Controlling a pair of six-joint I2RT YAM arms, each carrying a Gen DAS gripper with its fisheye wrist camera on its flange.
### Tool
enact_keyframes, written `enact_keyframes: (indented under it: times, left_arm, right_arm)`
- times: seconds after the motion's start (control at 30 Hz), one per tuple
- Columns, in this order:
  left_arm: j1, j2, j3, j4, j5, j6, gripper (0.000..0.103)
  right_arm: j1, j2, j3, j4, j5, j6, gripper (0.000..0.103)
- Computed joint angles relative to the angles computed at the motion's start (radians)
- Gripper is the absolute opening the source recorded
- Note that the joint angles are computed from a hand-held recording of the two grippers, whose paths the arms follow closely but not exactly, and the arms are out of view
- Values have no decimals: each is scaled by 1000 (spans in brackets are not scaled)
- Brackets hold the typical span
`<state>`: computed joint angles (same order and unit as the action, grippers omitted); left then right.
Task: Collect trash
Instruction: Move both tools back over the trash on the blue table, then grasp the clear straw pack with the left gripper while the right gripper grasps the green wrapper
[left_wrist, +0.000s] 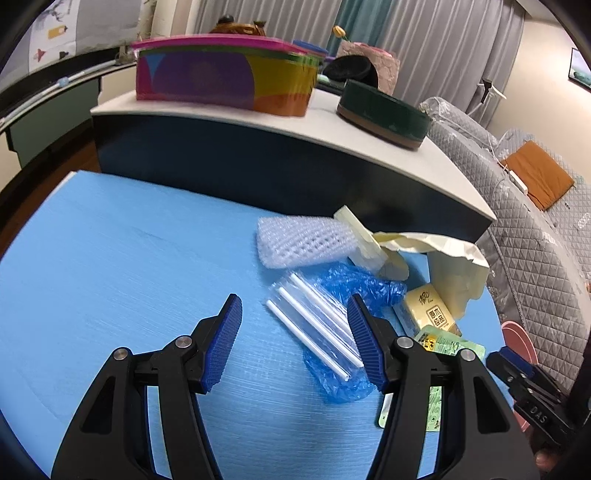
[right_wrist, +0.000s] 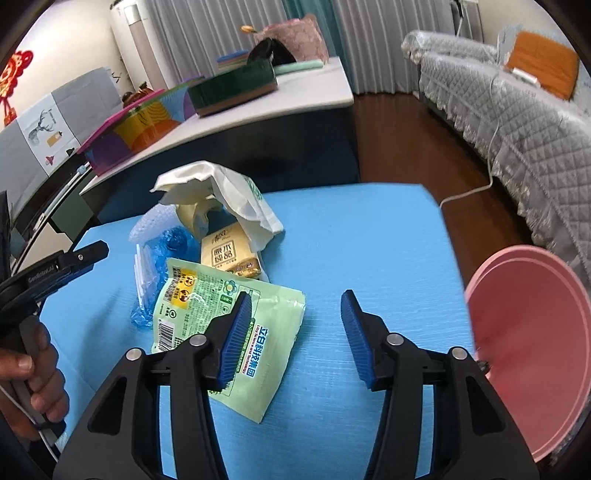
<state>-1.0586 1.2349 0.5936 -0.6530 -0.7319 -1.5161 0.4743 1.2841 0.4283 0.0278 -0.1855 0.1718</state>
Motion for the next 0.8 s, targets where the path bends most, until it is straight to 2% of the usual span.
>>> enact_keyframes:
  times: [0.23,0.47,0.63,0.73,0.8]
  left_arm:
    - [44,48,-24,127,65,63,58]
    - [71,116,-36,246,127,108,59]
    - [82,144,-21,267,153,127,59]
    - [93,153,-16,265,168,138,59]
    - [103,159,-17,269,184,142,58]
  right_arm:
    - [11,141,35,37,-49,11,52]
    - [42,168,42,45,-76,-5,55]
    - [51,155,38,33,-96,-28,46]
    - [52,145,37,22,-105,-45,38]
    - [50,132,35,15,-111,-53,29]
